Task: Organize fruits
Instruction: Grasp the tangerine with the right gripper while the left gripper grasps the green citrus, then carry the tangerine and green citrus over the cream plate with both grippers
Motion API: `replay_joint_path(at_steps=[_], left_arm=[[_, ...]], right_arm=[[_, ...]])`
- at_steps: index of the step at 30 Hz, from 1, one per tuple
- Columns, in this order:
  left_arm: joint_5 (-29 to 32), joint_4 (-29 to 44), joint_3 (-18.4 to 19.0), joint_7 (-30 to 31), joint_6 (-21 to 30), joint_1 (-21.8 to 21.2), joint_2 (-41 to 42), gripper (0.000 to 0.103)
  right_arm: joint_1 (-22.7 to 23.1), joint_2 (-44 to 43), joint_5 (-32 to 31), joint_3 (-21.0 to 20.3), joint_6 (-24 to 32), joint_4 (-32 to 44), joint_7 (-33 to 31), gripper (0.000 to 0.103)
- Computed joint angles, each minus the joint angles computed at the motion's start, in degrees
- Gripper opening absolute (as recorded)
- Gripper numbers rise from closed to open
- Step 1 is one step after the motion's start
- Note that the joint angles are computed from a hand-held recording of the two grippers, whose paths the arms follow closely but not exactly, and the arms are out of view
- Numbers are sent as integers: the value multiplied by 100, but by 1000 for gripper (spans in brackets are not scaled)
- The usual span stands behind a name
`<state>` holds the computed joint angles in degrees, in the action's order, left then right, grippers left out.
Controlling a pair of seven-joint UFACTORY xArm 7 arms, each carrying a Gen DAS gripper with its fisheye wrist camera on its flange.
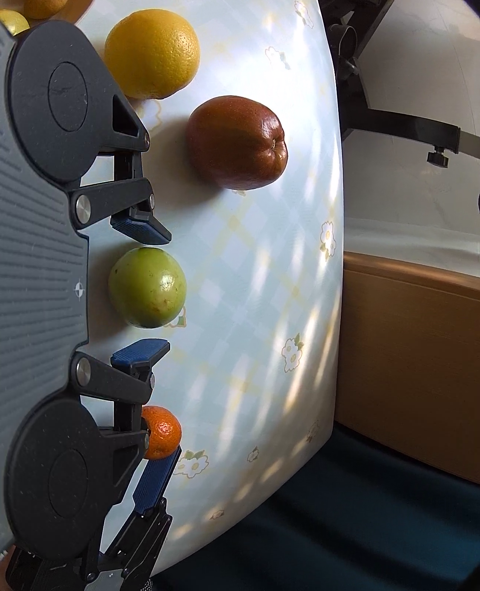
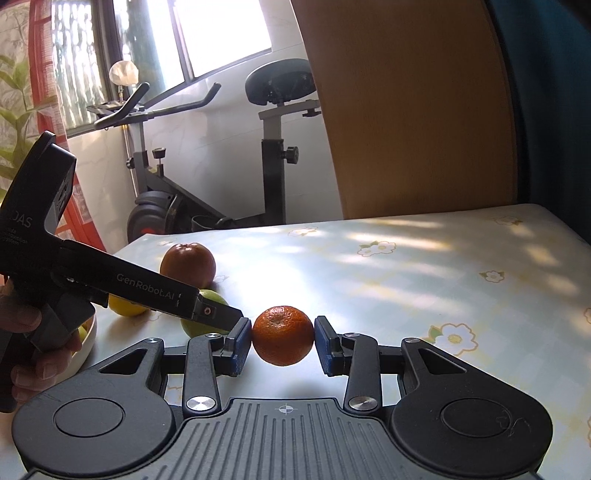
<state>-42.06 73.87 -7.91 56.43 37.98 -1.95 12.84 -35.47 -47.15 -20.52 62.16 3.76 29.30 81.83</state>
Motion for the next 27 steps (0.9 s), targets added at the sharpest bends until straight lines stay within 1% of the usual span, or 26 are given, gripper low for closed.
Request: replay_joint_path(at_steps=[1, 4, 9, 11, 15, 19, 22, 27], left_arm=[[24, -1, 4, -24, -28, -12, 14, 58], [114, -5, 3, -42, -31, -19, 26, 48], [112, -146, 11, 106, -102, 6, -109, 48], [-42, -239, 30, 223, -58, 56, -248, 48], [-438, -510, 93, 721, -60, 78, -582, 48], [-769, -744, 297, 1058, 122, 75, -959, 48], [-985, -1013, 480, 1383, 156, 67, -1277, 48], [-1048, -1374, 848, 1532, 281, 99, -1756, 48]], right_arm=[[-3, 9, 0, 0, -4, 1, 3, 34], [-29, 72, -11, -26, -24, 14, -15, 34], [-35, 105, 9, -30, -70, 3, 3, 34], [-39, 105, 21, -32, -101, -11, 10, 34], [-35, 125, 31, -34, -141, -22, -18, 34], [-44, 95, 60, -23, -159, -32, -21, 34], [-57, 75, 73, -2, -157, -28, -23, 34], [-28, 142, 69, 8, -59, 35, -74, 34]])
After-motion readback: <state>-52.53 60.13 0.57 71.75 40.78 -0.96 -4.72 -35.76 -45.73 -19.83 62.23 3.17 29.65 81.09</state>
